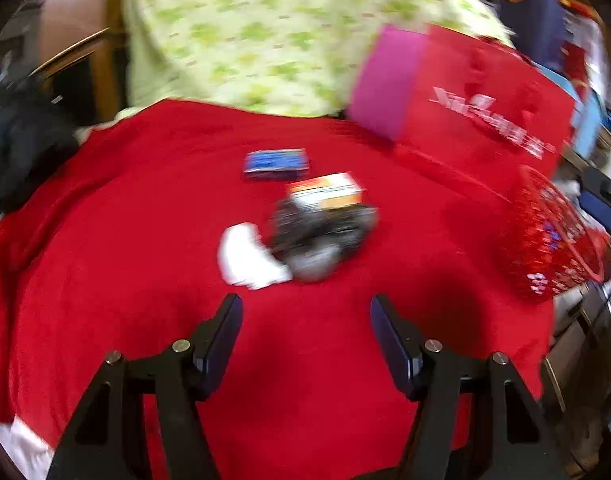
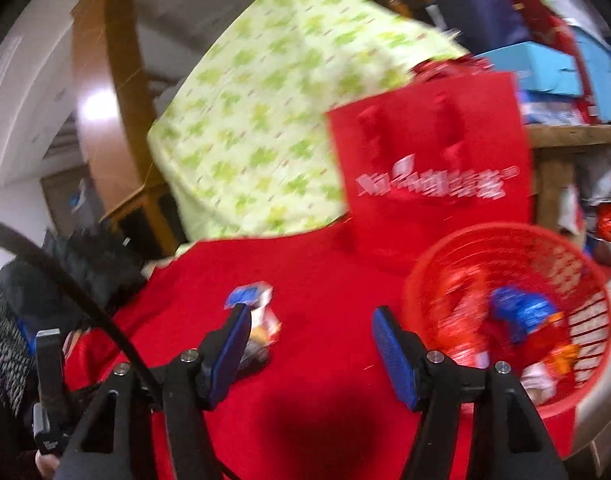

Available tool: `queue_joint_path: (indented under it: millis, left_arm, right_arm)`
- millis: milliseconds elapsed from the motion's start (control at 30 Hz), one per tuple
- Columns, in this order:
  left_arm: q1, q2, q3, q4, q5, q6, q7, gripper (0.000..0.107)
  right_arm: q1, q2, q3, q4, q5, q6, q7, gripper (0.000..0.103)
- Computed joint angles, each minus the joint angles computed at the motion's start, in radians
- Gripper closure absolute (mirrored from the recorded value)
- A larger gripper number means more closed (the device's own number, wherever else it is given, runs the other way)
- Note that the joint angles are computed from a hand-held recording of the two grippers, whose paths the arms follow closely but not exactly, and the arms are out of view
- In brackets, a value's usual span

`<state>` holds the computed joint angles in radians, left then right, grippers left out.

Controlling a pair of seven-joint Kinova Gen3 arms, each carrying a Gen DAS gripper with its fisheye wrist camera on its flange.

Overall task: Collect trash
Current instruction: 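Open both tools to drop the wrapper and red bag into the basket, then grasp the black plastic bag with the right tool while the left tool grasps the white tissue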

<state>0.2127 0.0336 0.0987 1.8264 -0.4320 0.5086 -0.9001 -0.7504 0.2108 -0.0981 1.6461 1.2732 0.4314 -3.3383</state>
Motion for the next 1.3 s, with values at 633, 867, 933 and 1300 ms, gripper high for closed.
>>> queue_joint_path:
  millis: [633,867,933,1300]
  left_arm:
    - [-0.151,-0.047,-0.040,0.070,0.186,-0.104,-0.126,0.038]
    - [-0.169,-0.021,-0.056,0.054,0.293,-0.117,-0.251,0.038]
    - [-0.176,-0.009,-0.061,0.042,0.326,-0.117,-0.288,0.038]
    - [-0.230,0.060,-0.073,0.007,0.524,-0.104,-0.470,0.038]
  right_arm:
    - [0.338,0.309,-0.499,-0.395,-0.510,0.109,0.591,0.036]
    - [0.320,0.429,-0.487,-0.545,-0.685,0.147,0.747,0.036]
    - [0.323,0.489,-0.515,-0.623,-0.724,0.180,0.792,0.036]
    - [0.185,0.767,-0.362,-1.074,-1.040,0.414,0.881,0.049]
